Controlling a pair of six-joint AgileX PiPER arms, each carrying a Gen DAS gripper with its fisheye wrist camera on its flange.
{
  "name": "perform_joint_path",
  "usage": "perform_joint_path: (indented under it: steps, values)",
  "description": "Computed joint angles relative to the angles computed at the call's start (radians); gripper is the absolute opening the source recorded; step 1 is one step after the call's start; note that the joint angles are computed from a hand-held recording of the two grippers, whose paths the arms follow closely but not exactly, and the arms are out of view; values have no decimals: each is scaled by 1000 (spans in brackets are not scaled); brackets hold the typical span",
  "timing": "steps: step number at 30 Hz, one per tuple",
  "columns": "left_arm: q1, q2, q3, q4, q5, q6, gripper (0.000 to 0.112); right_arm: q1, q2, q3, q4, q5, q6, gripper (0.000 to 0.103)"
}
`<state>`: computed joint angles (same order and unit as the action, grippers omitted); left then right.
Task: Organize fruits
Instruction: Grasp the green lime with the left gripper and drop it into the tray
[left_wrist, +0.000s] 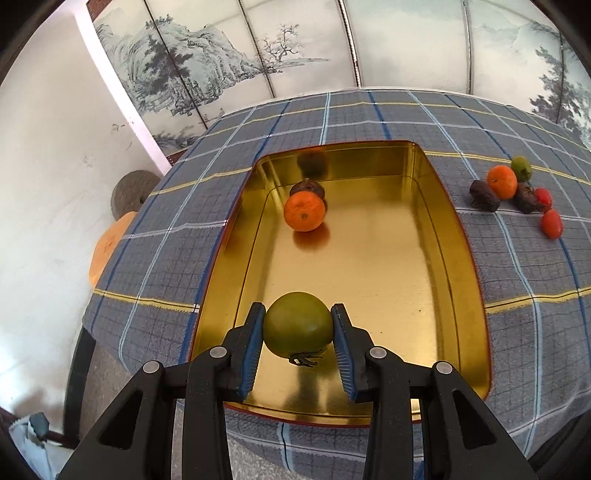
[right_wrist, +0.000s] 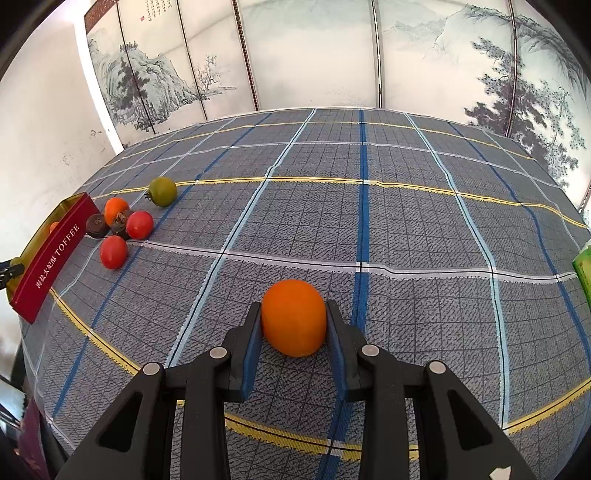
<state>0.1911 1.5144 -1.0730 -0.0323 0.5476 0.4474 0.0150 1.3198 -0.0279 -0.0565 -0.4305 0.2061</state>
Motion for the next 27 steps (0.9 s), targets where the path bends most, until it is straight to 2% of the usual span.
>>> perform_joint_path:
  steps: [13,21,24,26,27]
  values:
    - [-13,51,-19,107,-84,-103,39,-10,0,0,-16,0,6,30]
    - [-30,111,-75,221,-91,-227,39,-2,-1,-1,-1,2,-2,30]
    - [-26,116,-84,212,-102,-224,49,0,-2,-1,1,3,-2,30]
    - [-18,108,-80,209,-122,-233,60,0,-2,-1,5,4,-7,30]
    - [-14,101,-76,197,-131,-229,61,2,-1,-1,7,4,-8,30]
